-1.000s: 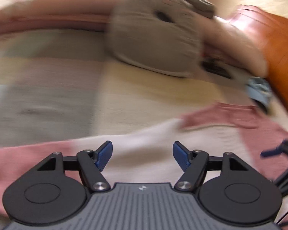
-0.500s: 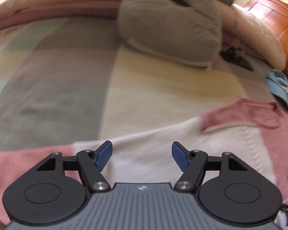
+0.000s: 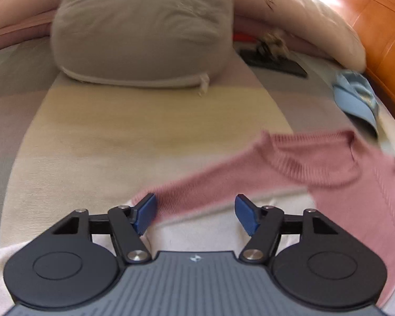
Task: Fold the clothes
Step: 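Move the open left gripper back over the sweater body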
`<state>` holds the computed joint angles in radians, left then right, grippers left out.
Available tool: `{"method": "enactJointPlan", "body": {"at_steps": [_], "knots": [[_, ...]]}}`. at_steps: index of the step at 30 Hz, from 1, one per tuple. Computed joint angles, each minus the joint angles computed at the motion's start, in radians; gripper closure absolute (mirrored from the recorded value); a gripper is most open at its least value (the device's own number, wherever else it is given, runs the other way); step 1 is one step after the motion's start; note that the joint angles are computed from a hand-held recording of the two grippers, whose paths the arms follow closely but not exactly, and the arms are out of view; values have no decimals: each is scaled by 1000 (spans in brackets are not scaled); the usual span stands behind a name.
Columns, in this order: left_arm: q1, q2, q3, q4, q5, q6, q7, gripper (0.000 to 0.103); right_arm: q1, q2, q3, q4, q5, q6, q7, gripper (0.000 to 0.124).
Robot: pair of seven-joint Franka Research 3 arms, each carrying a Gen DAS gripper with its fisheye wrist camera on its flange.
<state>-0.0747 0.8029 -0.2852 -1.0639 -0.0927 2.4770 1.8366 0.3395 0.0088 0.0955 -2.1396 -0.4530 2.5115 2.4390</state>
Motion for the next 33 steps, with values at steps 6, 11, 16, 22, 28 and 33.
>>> {"method": "enactJointPlan", "body": {"at_steps": [6, 11, 16, 22, 28, 33], "knots": [[89, -135, -90, -163, -110, 7, 125, 33, -5, 8, -4, -6, 0, 24, 35, 21], [161, -304, -124, -391, -272, -82, 248, 33, -6, -9, -7, -38, -34, 67, 55, 21], [143, -411, -84, -549, -377, -111, 240, 33, -21, -28, -3, -79, -78, 132, 62, 21], [88, -450, -21, -652, -342, -7, 290, 37, -33, -32, 2, -93, -94, 160, 62, 21], [71, -467, -8, -627, -330, -52, 216, 38, -37, -32, 4, -98, -109, 171, 56, 21], [59, -515, 12, -694, -326, -69, 236, 32, -38, -33, 7, -100, -126, 171, 72, 21]]}}
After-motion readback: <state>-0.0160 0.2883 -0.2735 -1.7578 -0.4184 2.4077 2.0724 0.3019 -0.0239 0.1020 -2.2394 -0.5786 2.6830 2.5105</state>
